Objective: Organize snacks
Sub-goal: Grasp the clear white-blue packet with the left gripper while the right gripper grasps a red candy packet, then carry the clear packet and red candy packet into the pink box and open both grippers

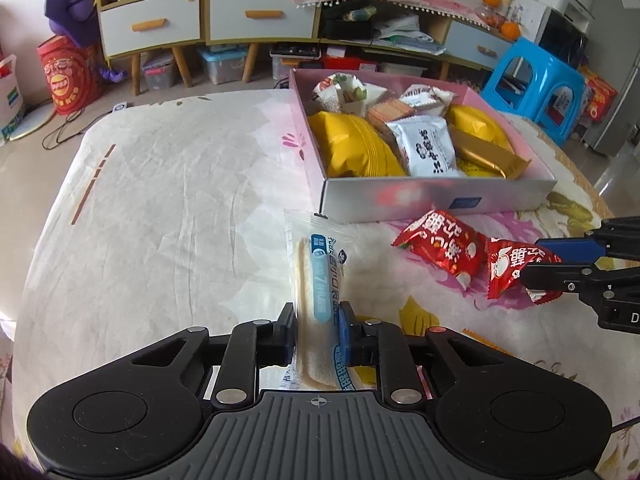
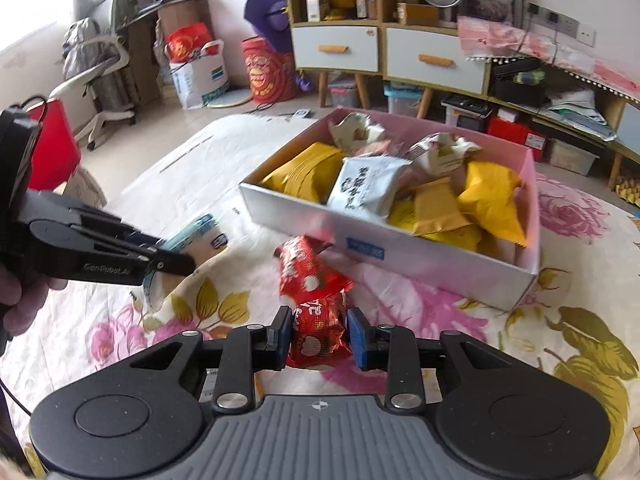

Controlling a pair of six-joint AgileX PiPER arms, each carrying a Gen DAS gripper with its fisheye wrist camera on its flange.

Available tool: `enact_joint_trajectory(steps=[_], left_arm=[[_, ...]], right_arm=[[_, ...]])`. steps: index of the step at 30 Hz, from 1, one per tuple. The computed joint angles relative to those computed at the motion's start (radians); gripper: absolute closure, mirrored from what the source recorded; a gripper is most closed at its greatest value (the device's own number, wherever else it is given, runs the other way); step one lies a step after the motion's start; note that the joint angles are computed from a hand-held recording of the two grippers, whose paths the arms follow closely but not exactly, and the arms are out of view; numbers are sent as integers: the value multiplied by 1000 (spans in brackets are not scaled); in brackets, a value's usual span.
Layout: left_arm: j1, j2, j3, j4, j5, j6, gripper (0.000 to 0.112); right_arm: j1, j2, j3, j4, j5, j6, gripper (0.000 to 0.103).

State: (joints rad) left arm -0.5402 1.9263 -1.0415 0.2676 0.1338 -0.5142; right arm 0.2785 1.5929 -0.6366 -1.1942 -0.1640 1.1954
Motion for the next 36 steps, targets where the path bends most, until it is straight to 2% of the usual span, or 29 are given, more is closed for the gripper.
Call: enact_joint_trajectory(steps=[10,14,17,20,22,25,28,30,33,36], left_arm=[[1,-49,6,32,-4,-58,94],[-6,-63,-3,99,-5,-129,94],[-15,-69,-13,219,-8,-254,94],[-25,-60,-48,266,6,-316,94],[-30,-44,-87,240,18,-302,94],[-35,-3,-162,108,36,-197,94],[-40,47,-237,32,55,-148,94],[-45,80,-282,43,66,-179,94],[-63,133,-359,135,97,-283,94],[-78,184,-434,213,122,-345,94]], right_arm=[[-28,-35,4,34,-24,-26,82],[-49,-59,5,77,-41,-51,82],[-64,-74,-1,126,-47,-81,82],[-69,-77,-17,188,-39,-123,82],[-62,-76,-31,321,-25,-245,82],[-75,-56,-61,408,-30,-284,82],[-77,-24,-89,568,-34,-395,82],[-73,-1,-108,682,-34,-478,82],[-71,25,-133,849,-31,-613,82],[-85,53,-159,891,-39,-613,82]])
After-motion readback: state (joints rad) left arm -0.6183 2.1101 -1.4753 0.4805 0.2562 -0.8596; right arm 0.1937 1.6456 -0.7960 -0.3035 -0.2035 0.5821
